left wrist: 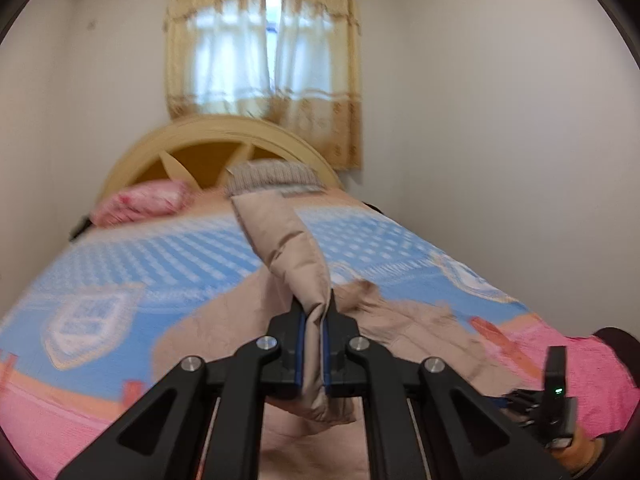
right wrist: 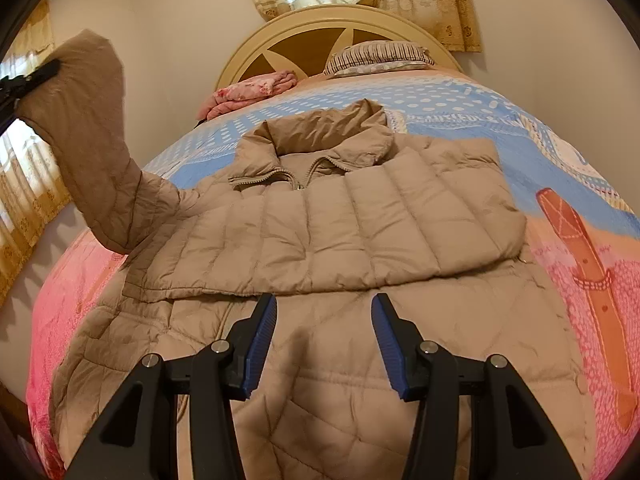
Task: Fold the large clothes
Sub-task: 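Carry the sleeve with the left tool across the jacket body and release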
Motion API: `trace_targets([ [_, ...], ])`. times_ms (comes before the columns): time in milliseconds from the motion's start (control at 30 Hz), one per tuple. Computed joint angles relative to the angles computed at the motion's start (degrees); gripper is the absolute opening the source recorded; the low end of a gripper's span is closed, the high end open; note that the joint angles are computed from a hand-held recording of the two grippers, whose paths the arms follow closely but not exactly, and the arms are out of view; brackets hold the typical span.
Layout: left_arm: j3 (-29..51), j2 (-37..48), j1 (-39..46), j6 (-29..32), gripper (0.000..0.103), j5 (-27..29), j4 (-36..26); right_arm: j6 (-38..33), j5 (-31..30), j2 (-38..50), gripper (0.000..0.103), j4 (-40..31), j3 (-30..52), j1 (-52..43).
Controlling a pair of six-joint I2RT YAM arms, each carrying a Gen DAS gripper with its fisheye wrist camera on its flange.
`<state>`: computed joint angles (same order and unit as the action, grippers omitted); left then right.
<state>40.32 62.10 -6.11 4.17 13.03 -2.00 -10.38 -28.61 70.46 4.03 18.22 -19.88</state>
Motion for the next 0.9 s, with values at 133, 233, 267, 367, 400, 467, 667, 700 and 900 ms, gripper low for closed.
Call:
trace_targets([
  [133, -2.13, 3.83, -9.15, -1.29, 0.007, -6.99, 4.45, -0.27, -0.62, 1.22, 0.050, 0.58, -0.64, -1.30],
  [233, -2.63, 7.15, -14.12, -2.44, 0.007, -10.04, 7.29, -1.13, -2.01, 2.02, 0.050, 1.34, -1.53, -3.00],
  [267, -2.57, 8.03, -15.05, -2.65, 0.007, -10.51, 7.78, -1.37, -2.74, 2.75, 0.050, 1.57, -1.56, -3.72],
  [367, -1.94, 10.28, -16.16, -2.61, 0.007, -10.75, 8.41, -1.61, -4.29, 4.65, 0.050, 2.48, -1.62, -5.19],
  [400, -2.05, 10.65, -16.78, -2.29, 0.007, -11.39, 8.67, -1.59, -4.46, 5.17, 0.050, 2.58, -1.50, -5.29],
  [467, -2.16, 11.47, -17.41, -2.14, 0.007, -11.84, 8.94, -1.47, -4.53, 5.97, 0.050, 3.11, -1.50, -5.09],
  [667, -1.52, 15.79, -19.05, -2.76, 0.007, -12.93, 10.89, -1.71, -6.08, 8.82, 0.051, 4.80, -1.42, -6.04],
  [700, -1.33, 16.48, -19.28, -2.81, 0.007, -13.09, 11.09, -1.78, -6.75, 9.20, 0.051, 4.93, -1.42, -6.52],
  [900, -0.42, 22.51, -22.08, -2.25, 0.007, -16.13, 14.17, -1.57, -8.22, 10.84, 0.051, 5.75, -1.42, -7.49],
])
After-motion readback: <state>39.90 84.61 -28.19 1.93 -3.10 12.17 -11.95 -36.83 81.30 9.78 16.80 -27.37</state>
